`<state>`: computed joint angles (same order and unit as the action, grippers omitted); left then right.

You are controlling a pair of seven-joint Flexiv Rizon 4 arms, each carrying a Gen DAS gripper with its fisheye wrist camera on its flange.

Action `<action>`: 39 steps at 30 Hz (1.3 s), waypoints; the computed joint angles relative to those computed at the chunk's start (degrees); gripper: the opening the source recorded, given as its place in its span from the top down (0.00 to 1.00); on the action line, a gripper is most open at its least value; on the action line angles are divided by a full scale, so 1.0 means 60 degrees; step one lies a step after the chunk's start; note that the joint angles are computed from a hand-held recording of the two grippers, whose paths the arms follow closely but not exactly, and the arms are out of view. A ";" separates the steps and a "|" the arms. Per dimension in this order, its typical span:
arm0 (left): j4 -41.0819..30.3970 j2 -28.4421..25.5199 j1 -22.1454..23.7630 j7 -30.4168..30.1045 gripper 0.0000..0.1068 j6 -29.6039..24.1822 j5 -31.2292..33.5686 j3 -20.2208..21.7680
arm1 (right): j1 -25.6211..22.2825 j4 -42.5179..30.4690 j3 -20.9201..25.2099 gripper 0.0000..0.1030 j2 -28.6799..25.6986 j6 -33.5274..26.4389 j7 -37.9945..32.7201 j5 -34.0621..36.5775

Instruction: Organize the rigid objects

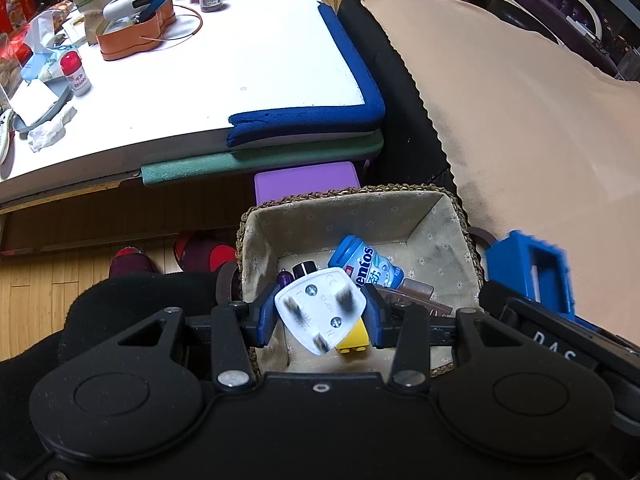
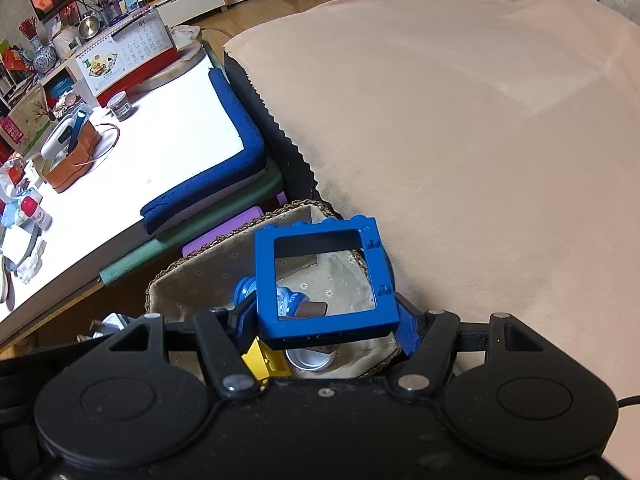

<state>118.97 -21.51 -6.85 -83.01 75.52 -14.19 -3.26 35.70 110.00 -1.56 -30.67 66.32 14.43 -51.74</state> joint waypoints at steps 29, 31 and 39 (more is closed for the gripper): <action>0.0562 0.0246 0.0038 0.0034 0.38 0.0968 -0.0072 -0.0108 | -0.0214 0.0725 0.0414 0.33 0.0494 -0.0427 0.0942 -0.0687; 0.0567 0.0252 0.0000 0.0000 0.38 0.0999 -0.0010 -0.0070 | -0.0221 0.0727 0.0421 0.33 0.0491 -0.0425 0.0934 -0.0658; 0.0739 0.0327 0.0159 0.0145 0.38 0.1155 -0.0189 -0.0294 | -0.0220 0.0793 0.0406 0.33 0.0535 -0.0495 0.1020 -0.0674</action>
